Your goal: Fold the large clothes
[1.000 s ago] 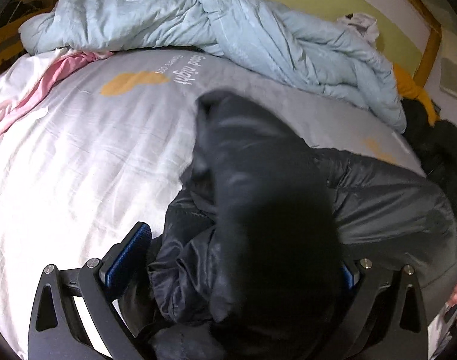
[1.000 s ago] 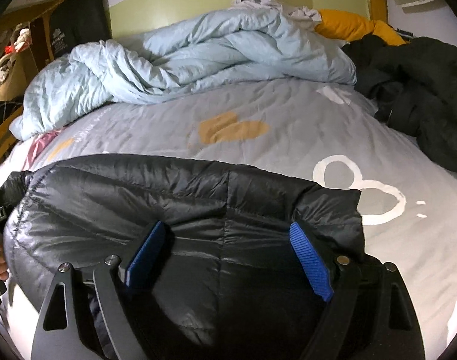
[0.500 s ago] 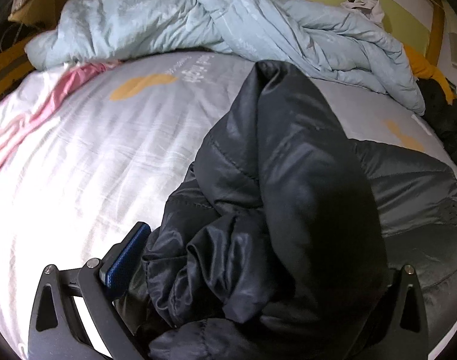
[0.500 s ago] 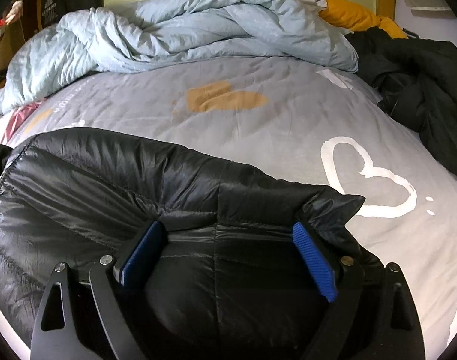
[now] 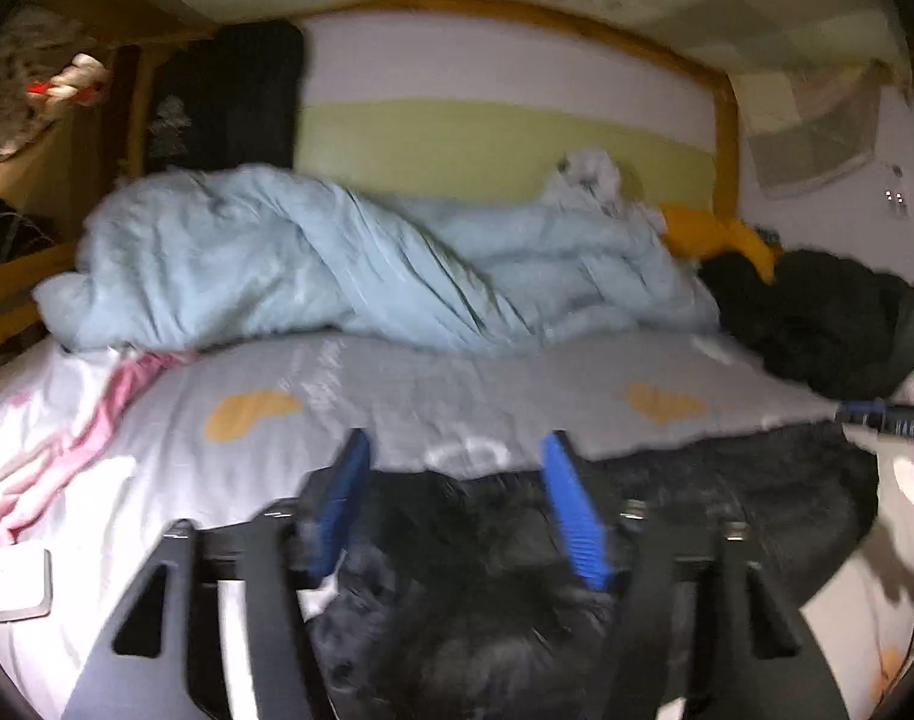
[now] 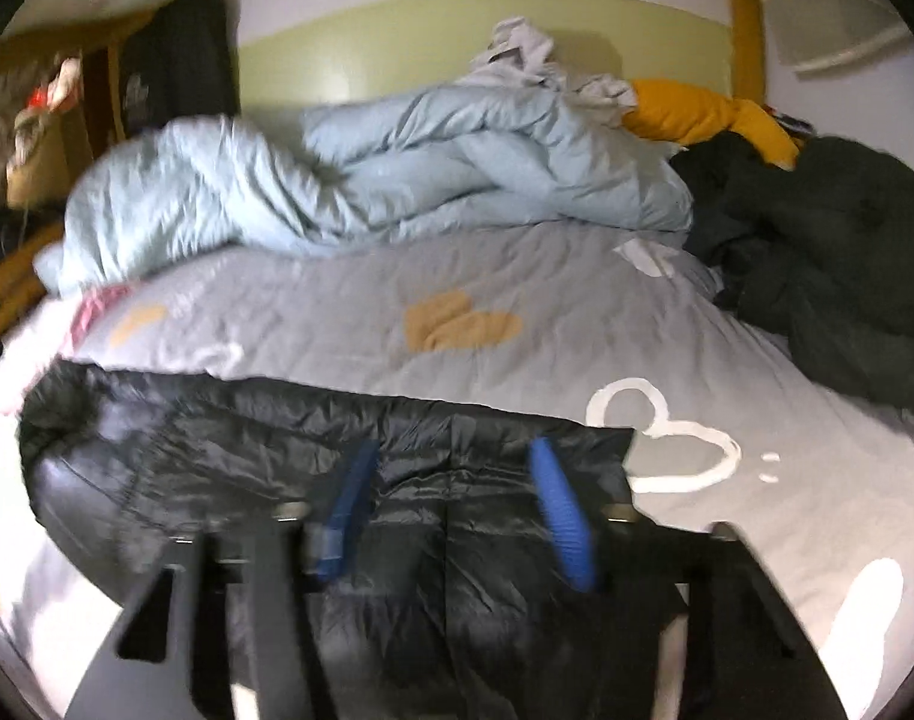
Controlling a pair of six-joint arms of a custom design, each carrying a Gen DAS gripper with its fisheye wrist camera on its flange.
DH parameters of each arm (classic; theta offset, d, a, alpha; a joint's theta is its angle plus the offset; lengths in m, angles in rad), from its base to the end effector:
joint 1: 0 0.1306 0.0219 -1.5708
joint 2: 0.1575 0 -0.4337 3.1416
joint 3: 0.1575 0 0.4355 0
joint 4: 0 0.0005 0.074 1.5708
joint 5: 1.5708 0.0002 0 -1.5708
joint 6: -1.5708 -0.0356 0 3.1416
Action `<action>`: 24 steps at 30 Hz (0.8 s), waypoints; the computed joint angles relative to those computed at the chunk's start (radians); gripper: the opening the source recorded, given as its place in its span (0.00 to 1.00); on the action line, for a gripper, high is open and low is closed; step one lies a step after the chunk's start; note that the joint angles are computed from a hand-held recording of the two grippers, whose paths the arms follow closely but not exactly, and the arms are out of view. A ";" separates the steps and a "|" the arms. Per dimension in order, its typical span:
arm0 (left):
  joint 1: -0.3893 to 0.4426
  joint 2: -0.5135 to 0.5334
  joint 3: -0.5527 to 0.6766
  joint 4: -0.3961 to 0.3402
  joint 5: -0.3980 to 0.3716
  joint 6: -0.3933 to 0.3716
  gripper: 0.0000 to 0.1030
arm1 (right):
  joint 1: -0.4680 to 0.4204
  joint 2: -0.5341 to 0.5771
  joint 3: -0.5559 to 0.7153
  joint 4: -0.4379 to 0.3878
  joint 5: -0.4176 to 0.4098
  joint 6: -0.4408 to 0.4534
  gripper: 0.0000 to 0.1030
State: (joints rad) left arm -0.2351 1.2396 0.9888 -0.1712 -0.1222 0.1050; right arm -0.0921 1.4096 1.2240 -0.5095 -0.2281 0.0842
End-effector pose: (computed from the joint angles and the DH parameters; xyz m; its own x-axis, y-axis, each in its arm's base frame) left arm 0.4565 -0.1054 0.4047 -0.4090 -0.0090 -0.9125 0.0807 0.9957 -0.0460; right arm 0.5301 -0.0414 0.4142 -0.6285 -0.0242 -0.7774 -0.1367 0.9874 0.0797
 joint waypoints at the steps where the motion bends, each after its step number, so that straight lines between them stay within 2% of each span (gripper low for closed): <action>1: -0.003 0.027 0.019 -0.028 0.004 -0.002 0.40 | -0.010 0.001 0.003 -0.011 -0.018 -0.008 0.30; 3: -0.006 0.098 0.057 -0.077 -0.007 0.009 0.35 | -0.020 0.024 0.016 -0.033 -0.019 -0.006 0.16; 7: -0.007 0.233 0.132 -0.126 -0.161 0.028 0.32 | -0.013 0.102 0.033 -0.023 0.085 0.021 0.13; 8: 0.002 0.247 0.136 -0.124 -0.181 0.037 0.31 | -0.011 0.131 0.047 -0.029 0.109 0.021 0.10; 12: 0.068 0.284 0.137 -0.155 -0.162 0.096 0.34 | -0.016 0.210 0.090 -0.040 0.097 0.009 0.09; 13: 0.079 0.297 0.141 -0.174 -0.146 0.103 0.40 | -0.014 0.234 0.108 -0.061 0.092 0.009 0.09; 15: 0.101 0.325 0.157 -0.206 -0.059 0.125 0.40 | -0.011 0.259 0.124 -0.079 0.095 0.003 0.07; 16: 0.103 0.330 0.156 -0.210 -0.050 0.123 0.40 | -0.011 0.266 0.128 -0.080 0.100 -0.003 0.07; 21: 0.100 0.351 0.182 -0.262 -0.048 0.119 0.41 | 0.000 0.265 0.102 -0.037 0.149 -0.001 0.04; 24: 0.088 0.357 0.204 -0.302 -0.084 0.122 0.42 | 0.006 0.269 0.111 -0.048 0.169 0.005 0.04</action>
State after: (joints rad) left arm -0.1476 1.5964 1.1931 -0.4727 -0.2066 0.2271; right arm -0.0858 1.6791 1.3345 -0.5576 -0.0593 0.0892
